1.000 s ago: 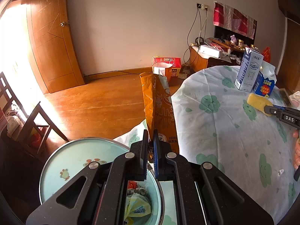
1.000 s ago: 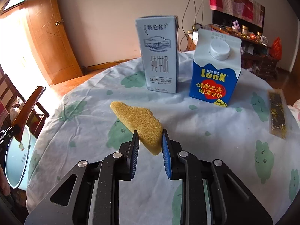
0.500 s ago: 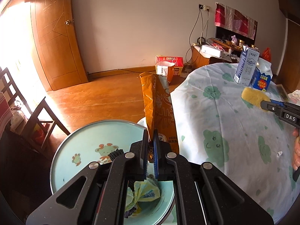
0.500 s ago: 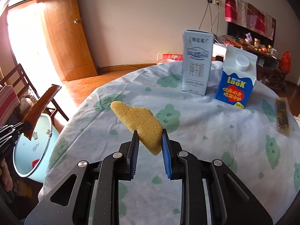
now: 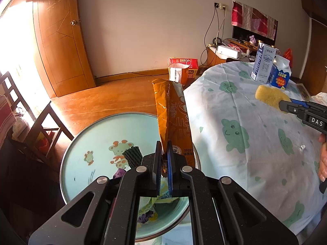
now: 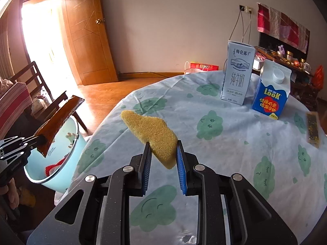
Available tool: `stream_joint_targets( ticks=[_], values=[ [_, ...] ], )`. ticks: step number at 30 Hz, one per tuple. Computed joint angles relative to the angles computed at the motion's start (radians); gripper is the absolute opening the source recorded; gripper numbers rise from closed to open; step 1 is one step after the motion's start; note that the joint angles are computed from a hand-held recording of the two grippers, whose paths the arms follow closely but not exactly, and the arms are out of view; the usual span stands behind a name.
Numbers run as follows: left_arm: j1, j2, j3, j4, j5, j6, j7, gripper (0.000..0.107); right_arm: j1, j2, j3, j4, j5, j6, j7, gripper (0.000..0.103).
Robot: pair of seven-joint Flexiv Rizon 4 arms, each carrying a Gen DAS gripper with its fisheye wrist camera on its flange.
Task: Collect trash
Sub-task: 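Carry the orange wrapper in the left gripper while the right carries the sponge over the bin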
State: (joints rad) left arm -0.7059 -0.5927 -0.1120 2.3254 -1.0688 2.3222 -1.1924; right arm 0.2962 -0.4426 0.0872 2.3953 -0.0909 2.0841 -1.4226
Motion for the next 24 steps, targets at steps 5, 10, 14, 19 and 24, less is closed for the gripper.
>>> stream_joint_targets(
  ticks=[5,10,14,19,24],
  values=[
    [-0.002,0.006,-0.002,0.016,0.005,0.008,-0.014,0.004,0.018,0.004,0.002,0.018,0.016,0.02,-0.012,0.024],
    [-0.01,0.018,-0.006,0.048,0.01,0.022,-0.033,0.004,0.023,0.006,0.016,0.035,0.019,0.04,-0.011,0.024],
    [-0.015,0.025,-0.008,0.066,0.008,0.028,-0.04,0.004,0.032,0.009,0.02,0.042,0.022,0.05,-0.012,0.024],
    [-0.017,0.034,-0.008,0.084,0.008,0.036,-0.047,0.004,0.054,0.013,0.02,0.049,0.031,0.055,-0.021,0.024],
    [-0.015,0.044,-0.009,0.104,0.006,0.044,-0.054,0.004,0.068,0.015,0.024,0.05,0.035,0.055,-0.026,0.024]
  ],
)
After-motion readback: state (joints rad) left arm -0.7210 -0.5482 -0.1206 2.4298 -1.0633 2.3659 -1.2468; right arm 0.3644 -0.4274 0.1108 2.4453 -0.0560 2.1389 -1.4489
